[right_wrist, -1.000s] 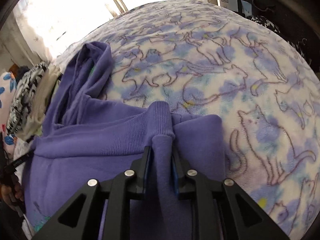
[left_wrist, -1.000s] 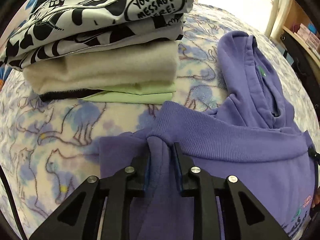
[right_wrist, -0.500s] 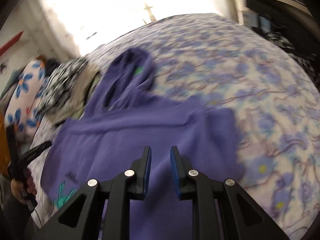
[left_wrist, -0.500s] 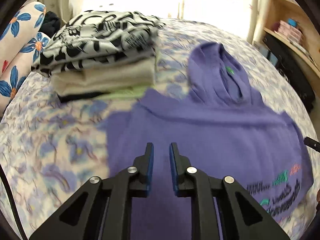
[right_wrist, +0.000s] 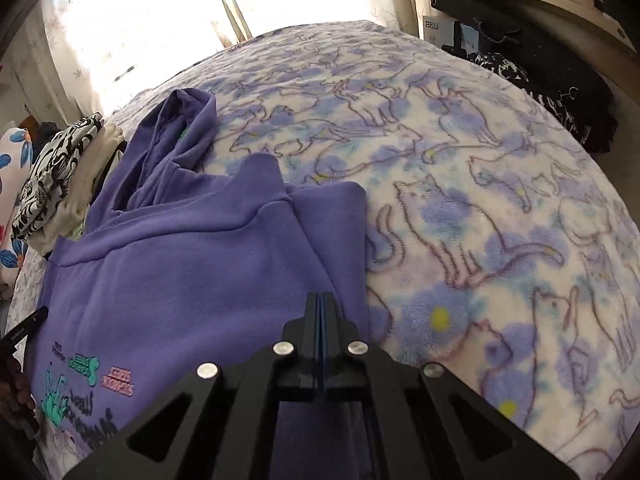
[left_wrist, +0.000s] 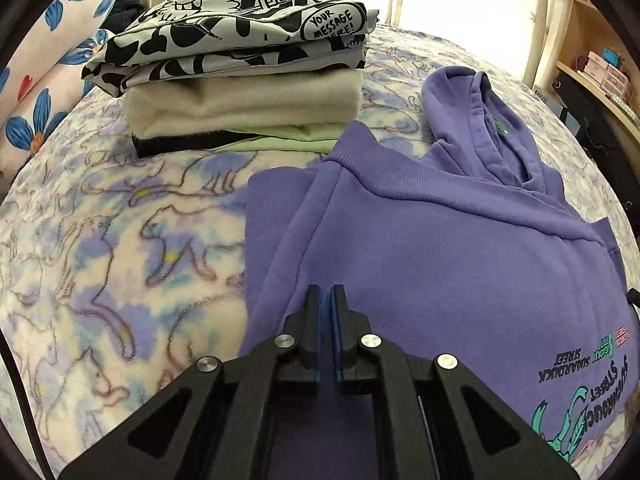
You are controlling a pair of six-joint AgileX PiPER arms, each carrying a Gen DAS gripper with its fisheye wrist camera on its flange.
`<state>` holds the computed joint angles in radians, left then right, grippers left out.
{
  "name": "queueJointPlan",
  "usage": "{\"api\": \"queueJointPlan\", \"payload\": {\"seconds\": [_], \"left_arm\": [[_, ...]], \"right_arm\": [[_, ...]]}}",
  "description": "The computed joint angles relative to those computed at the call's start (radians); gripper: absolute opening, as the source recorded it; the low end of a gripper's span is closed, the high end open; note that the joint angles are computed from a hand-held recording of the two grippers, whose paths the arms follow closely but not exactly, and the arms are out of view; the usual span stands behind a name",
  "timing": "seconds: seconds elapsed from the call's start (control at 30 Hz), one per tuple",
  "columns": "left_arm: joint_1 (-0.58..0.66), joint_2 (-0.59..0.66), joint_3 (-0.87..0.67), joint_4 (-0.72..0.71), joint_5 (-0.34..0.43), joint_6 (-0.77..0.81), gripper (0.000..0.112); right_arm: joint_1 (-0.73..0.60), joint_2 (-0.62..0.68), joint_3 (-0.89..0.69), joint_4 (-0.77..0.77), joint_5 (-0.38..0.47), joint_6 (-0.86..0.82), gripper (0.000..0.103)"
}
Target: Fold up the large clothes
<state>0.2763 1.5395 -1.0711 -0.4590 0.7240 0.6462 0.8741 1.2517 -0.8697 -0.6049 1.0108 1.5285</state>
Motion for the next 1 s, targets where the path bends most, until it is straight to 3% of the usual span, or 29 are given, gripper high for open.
{"api": "queueJointPlan", "payload": {"seconds": [0.17, 0.3, 0.43, 0.57, 0.7, 0.8, 0.87, 1.0], "left_arm": [[0.004, -0.087, 0.017, 0.019, 0.068, -0.074, 0.010], [-0.009, -0.239, 0.103, -0.007, 0.122, -0.066, 0.013], [-0.109, -0.411, 0.218, 0.016, 0.165, -0.120, 0.026], [-0.261, -0.532, 0.319, 0.084, 0.126, -0.262, 0.029], [-0.401, -0.580, 0.414, 0.226, 0.037, -0.436, 0.030], [-0.302, -0.600, 0.434, 0.137, 0.050, -0.303, 0.030], [-0.212, -0.591, 0.430, 0.117, 0.059, -0.238, 0.030], [0.045, -0.525, 0.400, 0.003, 0.106, -0.049, 0.030]], "right_arm": [[0.118, -0.002, -0.066, -0.037, 0.022, 0.111, 0.002], [0.193, 0.060, -0.119, 0.001, -0.080, 0.162, 0.002], [0.299, 0.214, -0.229, 0.008, -0.145, 0.175, 0.002], [0.370, 0.357, -0.357, 0.020, -0.180, 0.133, 0.003], [0.396, 0.415, -0.395, 0.028, -0.176, 0.105, 0.003], [0.390, 0.356, -0.303, 0.018, -0.194, 0.151, 0.002], [0.404, 0.279, -0.213, -0.010, -0.162, 0.225, 0.000], [0.453, 0.147, -0.088, -0.034, 0.054, 0.357, 0.000]]}}
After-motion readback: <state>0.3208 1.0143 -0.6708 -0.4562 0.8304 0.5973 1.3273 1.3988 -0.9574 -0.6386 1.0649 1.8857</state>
